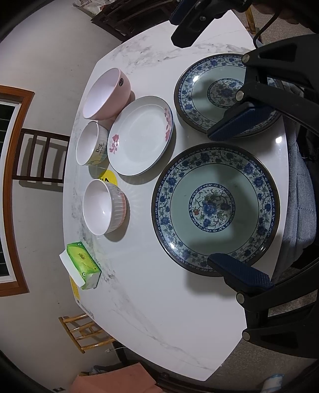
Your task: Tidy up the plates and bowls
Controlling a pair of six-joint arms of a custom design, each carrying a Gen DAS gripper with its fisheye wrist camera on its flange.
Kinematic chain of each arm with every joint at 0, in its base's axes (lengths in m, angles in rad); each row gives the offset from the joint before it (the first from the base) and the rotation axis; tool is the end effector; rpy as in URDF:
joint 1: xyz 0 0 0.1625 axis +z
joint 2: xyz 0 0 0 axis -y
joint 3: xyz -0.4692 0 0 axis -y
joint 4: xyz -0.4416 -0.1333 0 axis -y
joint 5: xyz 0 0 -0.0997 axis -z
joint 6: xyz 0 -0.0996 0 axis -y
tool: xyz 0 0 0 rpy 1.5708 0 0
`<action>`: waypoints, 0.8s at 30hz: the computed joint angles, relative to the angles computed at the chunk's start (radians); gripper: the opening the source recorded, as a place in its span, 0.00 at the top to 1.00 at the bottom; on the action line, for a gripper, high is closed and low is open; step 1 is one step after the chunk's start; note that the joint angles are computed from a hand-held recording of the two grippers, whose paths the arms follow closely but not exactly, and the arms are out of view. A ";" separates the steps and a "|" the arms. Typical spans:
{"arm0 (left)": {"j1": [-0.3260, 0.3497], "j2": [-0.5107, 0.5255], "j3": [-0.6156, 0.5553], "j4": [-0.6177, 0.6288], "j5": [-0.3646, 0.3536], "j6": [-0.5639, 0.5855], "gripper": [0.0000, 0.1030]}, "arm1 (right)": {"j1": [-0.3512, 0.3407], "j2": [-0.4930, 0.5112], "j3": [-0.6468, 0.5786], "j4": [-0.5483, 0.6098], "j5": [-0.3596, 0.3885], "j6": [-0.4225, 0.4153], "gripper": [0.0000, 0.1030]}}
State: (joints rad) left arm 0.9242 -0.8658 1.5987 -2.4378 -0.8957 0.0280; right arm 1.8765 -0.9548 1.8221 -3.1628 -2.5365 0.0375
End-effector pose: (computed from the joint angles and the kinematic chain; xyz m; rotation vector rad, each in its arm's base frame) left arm -0.2906 -0.7096 0.1607 0.7732 2.3831 -0.4278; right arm 0.2503 -0.6225 0.2324 -0.1341 -2.1579 0.9819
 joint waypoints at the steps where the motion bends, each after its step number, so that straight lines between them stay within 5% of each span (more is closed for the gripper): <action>1: 0.001 0.000 0.001 -0.001 -0.001 0.001 0.12 | 0.000 0.000 -0.001 0.001 0.000 0.000 0.00; 24: -0.001 0.003 -0.003 0.004 0.002 -0.002 0.12 | -0.001 -0.004 0.001 0.020 0.008 0.014 0.04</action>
State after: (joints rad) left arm 0.9233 -0.8630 1.5959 -2.4341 -0.8938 0.0259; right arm 1.8751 -0.9587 1.8233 -3.1425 -2.5289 0.0514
